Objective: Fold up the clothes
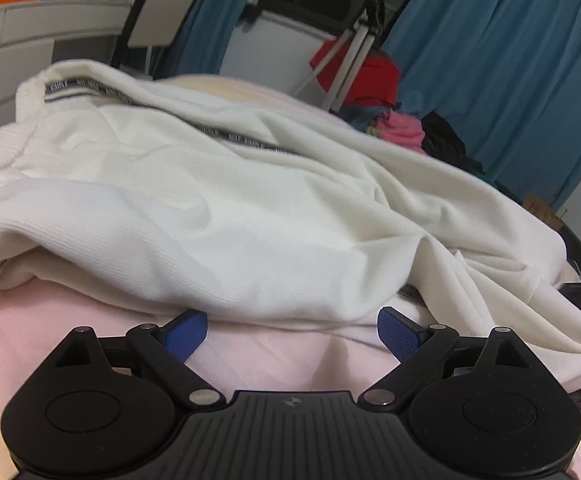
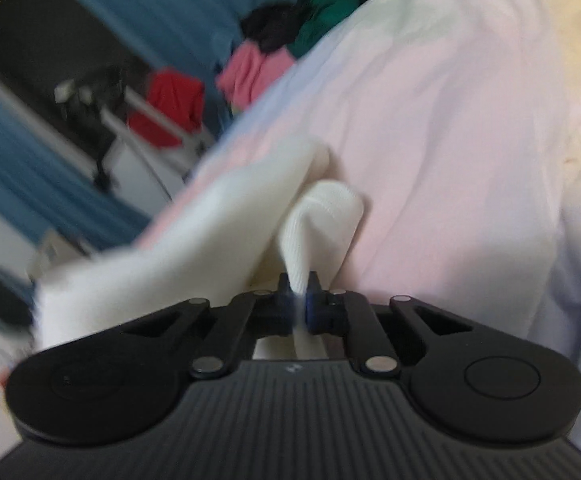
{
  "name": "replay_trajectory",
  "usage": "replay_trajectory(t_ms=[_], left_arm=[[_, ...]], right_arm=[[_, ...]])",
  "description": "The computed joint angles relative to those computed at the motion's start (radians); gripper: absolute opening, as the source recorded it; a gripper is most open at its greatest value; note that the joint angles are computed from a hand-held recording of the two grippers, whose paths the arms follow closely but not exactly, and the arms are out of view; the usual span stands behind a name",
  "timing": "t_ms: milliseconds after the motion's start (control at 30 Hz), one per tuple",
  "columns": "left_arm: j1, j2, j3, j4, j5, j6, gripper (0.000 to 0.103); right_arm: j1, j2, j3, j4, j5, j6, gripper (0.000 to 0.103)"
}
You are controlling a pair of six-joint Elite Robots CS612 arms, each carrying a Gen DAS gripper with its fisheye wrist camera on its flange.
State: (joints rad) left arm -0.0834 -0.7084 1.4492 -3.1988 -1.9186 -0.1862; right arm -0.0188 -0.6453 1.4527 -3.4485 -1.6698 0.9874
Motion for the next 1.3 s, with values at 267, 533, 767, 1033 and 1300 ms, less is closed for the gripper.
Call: replay_trajectory(t_ms=[267, 533, 767, 1033, 1300], left_arm=[[0.008, 0.006, -0.006, -0.024, -0.016, -0.031, 0.094], [0.018, 0.001, -0.006, -0.024, -0.044, -0.053, 0.094], [0.03, -0.003, -0.017, 0.034, -0.052, -0.12, 0.094], [0.06, -0.013, -0.042, 0.176, -0.107, -0.252, 0.096], [0.103, 0.049, -0.105, 0.148, -0.198, -0.5, 0.096]], right_arm=[[0.014, -0.06, 0.081, -0.126, -0.256, 0.047, 0.006], [0.003, -0.109, 0.22, -0.107, -0.583, 0.23, 0.006], [-0.012, -0.128, 0.294, -0.053, -0.619, 0.356, 0.006], [-0.01, -0.143, 0.309, 0.023, -0.584, 0.342, 0.007], [-0.005, -0.146, 0.313, 0.022, -0.579, 0.388, 0.007]])
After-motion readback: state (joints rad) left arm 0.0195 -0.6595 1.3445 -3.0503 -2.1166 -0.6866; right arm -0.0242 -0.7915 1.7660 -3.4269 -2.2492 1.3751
